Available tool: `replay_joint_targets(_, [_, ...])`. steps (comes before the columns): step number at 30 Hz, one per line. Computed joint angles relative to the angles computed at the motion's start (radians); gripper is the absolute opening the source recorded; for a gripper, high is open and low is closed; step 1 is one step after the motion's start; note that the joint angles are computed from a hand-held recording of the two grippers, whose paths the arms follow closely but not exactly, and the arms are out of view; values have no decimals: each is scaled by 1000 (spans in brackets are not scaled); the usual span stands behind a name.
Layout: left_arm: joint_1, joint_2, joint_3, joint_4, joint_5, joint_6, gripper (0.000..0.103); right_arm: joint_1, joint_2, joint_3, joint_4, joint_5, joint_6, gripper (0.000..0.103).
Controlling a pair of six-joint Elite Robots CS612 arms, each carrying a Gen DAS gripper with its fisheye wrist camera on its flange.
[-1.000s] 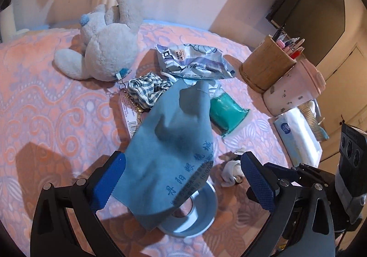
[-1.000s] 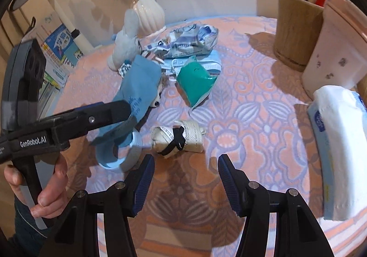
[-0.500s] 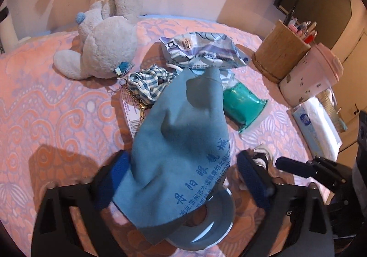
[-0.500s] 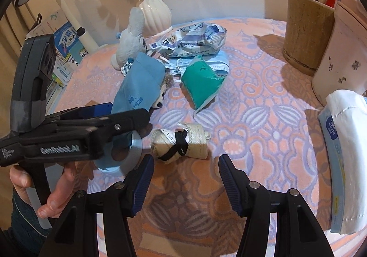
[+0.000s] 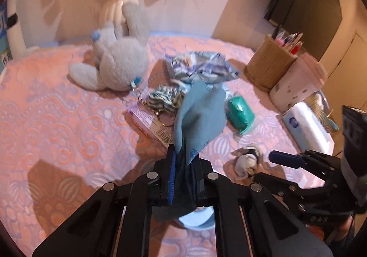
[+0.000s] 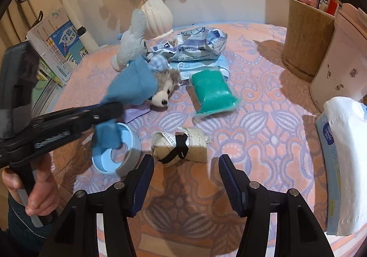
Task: Organize soft objects
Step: 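Grasp the blue cloth with the left tool while the right tool grasps the tape-measure bundle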
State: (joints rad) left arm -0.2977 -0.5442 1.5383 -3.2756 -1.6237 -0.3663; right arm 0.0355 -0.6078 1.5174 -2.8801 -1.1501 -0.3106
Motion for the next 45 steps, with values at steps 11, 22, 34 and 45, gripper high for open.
replay_joint_targets(11, [29,-35,104,-113,36,-99,8,17,12,-43,51,-33,-110,58])
replay_joint_targets(22, [28,-38,115,-113,40,-119,8,0,42,-86,129,106,30,59])
replay_joint_targets(34, [3,-53,121,-118,47,-82,8,31,37,-73,61,8,119,47])
replay_joint_targets(45, [-28,-86,113,-138,63,4,8,-26,-29,10,-41,120,158,46])
